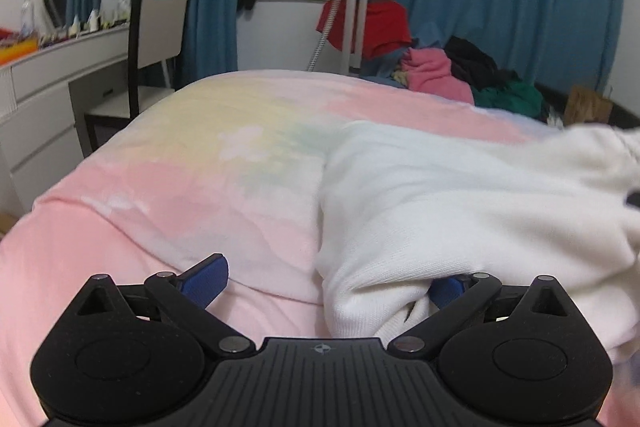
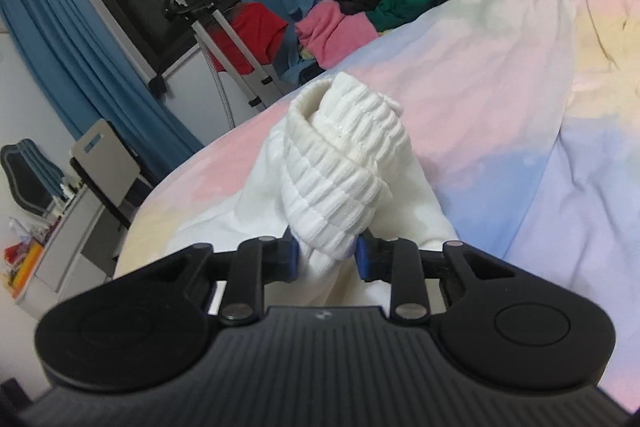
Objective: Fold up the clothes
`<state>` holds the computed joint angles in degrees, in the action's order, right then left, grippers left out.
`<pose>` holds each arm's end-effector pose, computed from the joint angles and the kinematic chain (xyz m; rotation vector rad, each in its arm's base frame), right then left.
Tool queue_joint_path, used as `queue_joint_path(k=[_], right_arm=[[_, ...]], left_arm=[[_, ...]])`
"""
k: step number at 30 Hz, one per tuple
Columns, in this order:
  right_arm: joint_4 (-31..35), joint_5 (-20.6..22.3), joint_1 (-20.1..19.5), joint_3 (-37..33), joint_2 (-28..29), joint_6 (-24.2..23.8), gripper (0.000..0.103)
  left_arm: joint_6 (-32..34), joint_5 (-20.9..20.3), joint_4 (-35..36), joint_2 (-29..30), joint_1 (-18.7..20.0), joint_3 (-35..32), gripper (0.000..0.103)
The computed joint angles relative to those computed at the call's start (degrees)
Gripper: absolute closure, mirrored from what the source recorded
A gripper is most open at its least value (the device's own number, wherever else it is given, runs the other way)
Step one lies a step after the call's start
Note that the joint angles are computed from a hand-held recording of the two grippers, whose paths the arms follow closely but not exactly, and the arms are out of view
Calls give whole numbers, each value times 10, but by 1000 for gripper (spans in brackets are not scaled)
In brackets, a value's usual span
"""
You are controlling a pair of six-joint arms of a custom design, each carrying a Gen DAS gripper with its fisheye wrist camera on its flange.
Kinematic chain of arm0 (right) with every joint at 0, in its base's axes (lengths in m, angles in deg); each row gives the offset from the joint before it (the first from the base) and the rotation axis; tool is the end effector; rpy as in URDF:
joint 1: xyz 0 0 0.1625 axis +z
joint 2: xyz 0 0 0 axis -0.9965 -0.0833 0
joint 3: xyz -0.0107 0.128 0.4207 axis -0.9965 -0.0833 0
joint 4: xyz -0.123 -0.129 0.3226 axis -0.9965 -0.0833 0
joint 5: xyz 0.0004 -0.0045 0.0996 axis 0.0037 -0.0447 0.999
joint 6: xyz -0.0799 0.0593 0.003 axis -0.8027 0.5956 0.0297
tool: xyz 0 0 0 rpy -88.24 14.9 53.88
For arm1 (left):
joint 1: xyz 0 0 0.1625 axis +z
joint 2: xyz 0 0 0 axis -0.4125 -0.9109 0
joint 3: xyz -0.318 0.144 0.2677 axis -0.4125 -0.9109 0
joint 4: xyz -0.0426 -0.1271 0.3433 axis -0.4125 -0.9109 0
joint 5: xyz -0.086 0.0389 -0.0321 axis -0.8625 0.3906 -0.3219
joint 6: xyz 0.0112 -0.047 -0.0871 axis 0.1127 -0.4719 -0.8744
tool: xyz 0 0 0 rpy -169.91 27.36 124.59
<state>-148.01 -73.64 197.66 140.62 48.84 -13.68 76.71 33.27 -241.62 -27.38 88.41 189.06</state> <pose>0.3124 -0.5177 0.0261 0.1639 -2.6171 1.3444 0.0169 -0.4584 0.2995 0.1366 2.0463 -1.2386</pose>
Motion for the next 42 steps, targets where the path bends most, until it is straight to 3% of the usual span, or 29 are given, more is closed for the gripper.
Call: queue_joint_path(k=[4, 6, 7, 9, 12, 15, 16, 20, 22, 24, 28, 30, 33, 35, 37, 40, 42], right_arm=[[-72, -3, 9, 7, 5, -59, 77], [-83, -29, 8, 8, 6, -51, 77], [-83, -43, 6, 9, 4, -42, 77], [-32, -68, -12, 22, -8, 28, 77], [-6, -34, -44, 54, -25, 126, 74], [-13, -21, -45, 61, -31, 119, 68], [-12, -26, -42, 59, -31, 109, 62], [0, -88, -25, 42, -18, 89, 25], [20, -88, -28, 39, -18, 96, 23], [47, -60, -41, 40, -23, 109, 21], [85, -22, -61, 31, -21, 138, 8], [92, -14, -60, 28, -18, 140, 8], [86, -38, -46, 26, -15, 117, 27], [78, -45, -40, 32, -17, 117, 48], [68, -47, -37, 40, -23, 131, 55], [36, -60, -24, 40, -21, 111, 60], [21, -68, -19, 39, -18, 97, 62]], left_arm=[[-6, -9, -5, -9, -5, 18, 1], [-8, -16, -3, -16, -8, 28, 1], [-8, -19, 0, -16, -9, 30, 1], [-21, -18, 18, -18, -10, 36, 1], [-39, -22, 20, -12, -7, 42, 1], [-46, -29, 31, -18, -1, 38, 1], [-52, -33, 39, -21, 2, 36, 1], [-93, -48, 80, -39, 13, 32, 1], [-97, -44, 87, -40, 13, 28, 1], [-112, -49, 105, -48, 18, 24, 1], [-174, -76, 170, -71, 36, 15, 0], [-177, -78, 183, -74, 38, 13, 0], [-196, -93, 232, -88, 44, 5, 0], [-218, -116, 297, -112, 50, -3, 0], [-231, -137, 357, -138, 52, -10, 0], [-240, -222, 472, -190, 69, -29, 0], [-234, -275, 496, -213, 79, -32, 0]])
